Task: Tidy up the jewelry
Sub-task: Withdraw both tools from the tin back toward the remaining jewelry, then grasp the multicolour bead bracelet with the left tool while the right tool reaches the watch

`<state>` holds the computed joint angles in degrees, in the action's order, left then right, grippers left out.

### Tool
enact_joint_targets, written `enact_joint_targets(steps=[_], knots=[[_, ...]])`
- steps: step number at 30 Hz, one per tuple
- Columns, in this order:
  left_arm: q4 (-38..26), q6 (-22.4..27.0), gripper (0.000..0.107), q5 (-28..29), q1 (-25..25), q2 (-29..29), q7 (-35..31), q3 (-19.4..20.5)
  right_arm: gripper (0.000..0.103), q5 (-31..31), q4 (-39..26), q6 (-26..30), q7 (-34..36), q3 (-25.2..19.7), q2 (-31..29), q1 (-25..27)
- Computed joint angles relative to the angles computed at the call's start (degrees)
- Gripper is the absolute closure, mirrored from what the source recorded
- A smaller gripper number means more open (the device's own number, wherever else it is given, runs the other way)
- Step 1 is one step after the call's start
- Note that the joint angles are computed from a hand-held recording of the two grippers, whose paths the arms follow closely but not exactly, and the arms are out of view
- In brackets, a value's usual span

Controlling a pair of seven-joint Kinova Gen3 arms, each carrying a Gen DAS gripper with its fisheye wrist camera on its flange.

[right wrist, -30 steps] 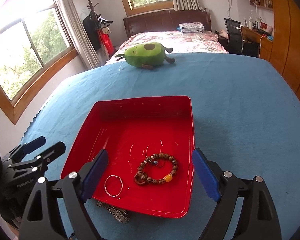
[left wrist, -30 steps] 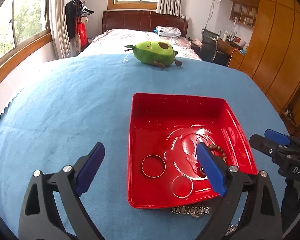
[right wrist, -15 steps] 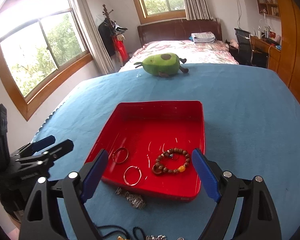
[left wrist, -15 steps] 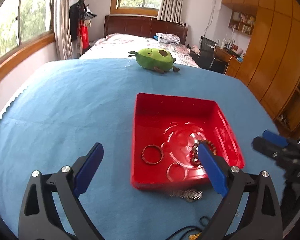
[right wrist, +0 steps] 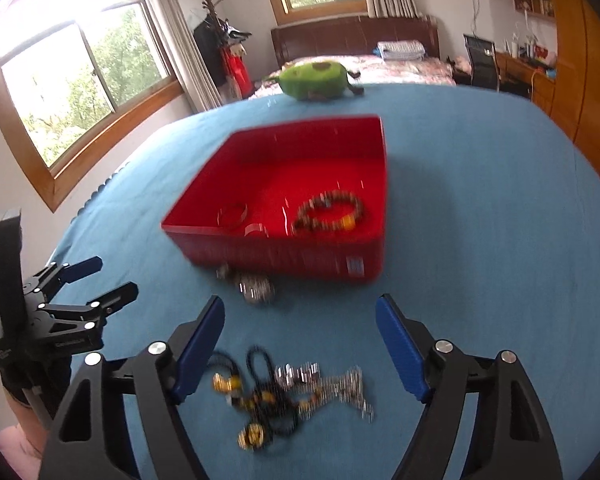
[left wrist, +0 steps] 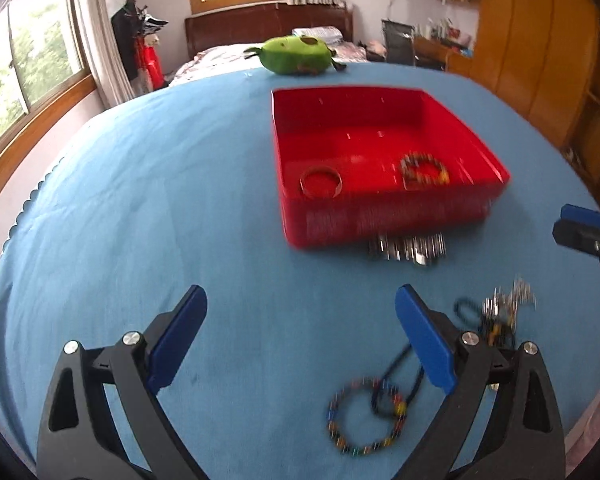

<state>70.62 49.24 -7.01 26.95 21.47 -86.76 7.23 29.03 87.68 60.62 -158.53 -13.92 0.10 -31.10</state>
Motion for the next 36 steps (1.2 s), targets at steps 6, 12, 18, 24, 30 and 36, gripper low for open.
enact_joint_targets(steps=[6,12,18,24,30,36], knots=[[6.17,0.67,0.013,4.43,-3.45,-2.93,-3.35,1.36,0.031,-0.42,5.17,-0.71,-4.72,-1.73,-2.58,-0.25],[10.79,-0.02,0.013,4.13,-3.48,-5.38,-2.64,1.28,0.033,-2.72,8.65,-3.6,-5.92,-2.85,-4.24,0.71],[11.43,1.64,0.029,3.85,-3.08,-4.06,-2.35,1.78,0.034,-2.93,9.96,-4.38,-7.37,-3.86,-4.76,1.04],[10.55,2.84,0.032,4.57,-2.65,-2.18,-2.92,1.71,0.034,-3.34,10.48,-5.1,-7.52,-4.07,-5.08,1.39],[11.27,1.56,0.05,3.52,-1.3,-2.44,-3.11,1.94,0.034,-5.04,9.83,-6.69,-5.64,-2.95,-3.98,2.01],[11.46,0.35,0.085,4.27,-1.47,-2.56,-3.58,2.15,0.035,-8.52,5.53,-8.43,0.52,-0.27,-0.14,2.67]])
